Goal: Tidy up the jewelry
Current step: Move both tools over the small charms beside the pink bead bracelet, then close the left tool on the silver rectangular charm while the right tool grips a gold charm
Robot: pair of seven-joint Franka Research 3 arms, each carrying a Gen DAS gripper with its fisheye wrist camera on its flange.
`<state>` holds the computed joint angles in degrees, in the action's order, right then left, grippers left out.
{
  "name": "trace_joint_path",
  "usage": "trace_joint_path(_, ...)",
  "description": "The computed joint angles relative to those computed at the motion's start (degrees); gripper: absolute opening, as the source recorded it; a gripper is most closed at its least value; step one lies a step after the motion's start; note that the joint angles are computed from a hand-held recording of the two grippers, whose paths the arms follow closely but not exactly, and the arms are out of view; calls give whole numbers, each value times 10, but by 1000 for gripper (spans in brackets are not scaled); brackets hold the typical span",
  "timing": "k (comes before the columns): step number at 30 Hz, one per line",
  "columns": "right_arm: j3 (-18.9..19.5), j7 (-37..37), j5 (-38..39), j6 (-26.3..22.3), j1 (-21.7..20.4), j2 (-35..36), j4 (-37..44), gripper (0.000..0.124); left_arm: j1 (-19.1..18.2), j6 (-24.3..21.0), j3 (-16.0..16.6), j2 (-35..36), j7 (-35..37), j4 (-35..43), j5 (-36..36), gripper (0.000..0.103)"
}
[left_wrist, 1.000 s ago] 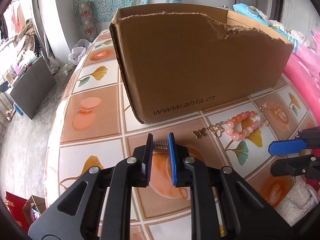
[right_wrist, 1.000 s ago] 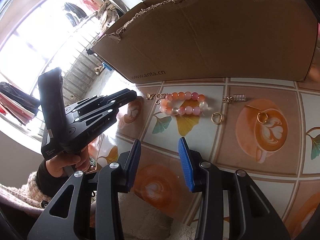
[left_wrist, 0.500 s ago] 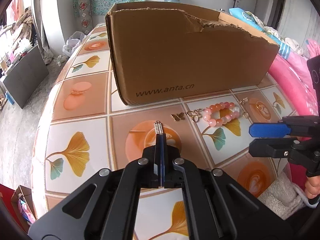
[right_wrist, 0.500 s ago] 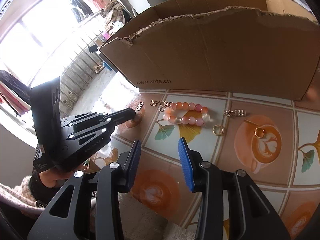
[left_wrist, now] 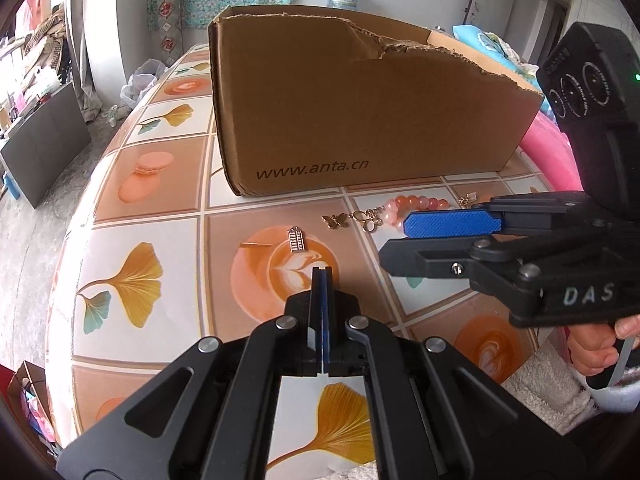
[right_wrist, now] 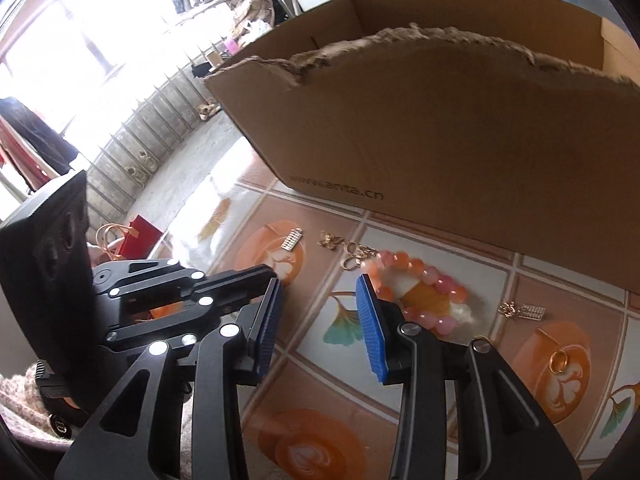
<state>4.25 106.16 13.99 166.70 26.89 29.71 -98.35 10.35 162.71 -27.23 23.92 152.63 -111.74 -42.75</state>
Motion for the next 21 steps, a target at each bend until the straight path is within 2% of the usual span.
trace_joint_path(5,-82,103,-55,6,51,-31,-48,38,10,-5,-8,2,17,1,-15,0)
trace_joint_path(7,-98,140,-75,10,58,-43,-67,38,12,-7,-9,3,24,3,-22,0)
trace_joint_path(10,-91,160,-91,27,50,-58,-87,37,11,-18,-5,3,26,8,-28,0)
trace_joint_path(12,-80,154,-99,47,44,-66,-98,38,24,-18,-18,3,56,10,-60,0)
trace_joint_path(14,-64,138,-96,61,34,-69,-103,38,34,-10,-29,5,95,17,-101,9)
trace_joint_path(15,-52,127,-89,65,27,-68,-104,38,30,-7,-25,7,101,23,-109,18)
trace_joint_path(18,-31,102,-67,60,10,-56,-90,38,-2,-4,7,21,67,46,-80,20)
trace_joint_path(21,-24,91,-49,62,6,-51,-86,38,-48,-11,54,35,-24,63,16,20)
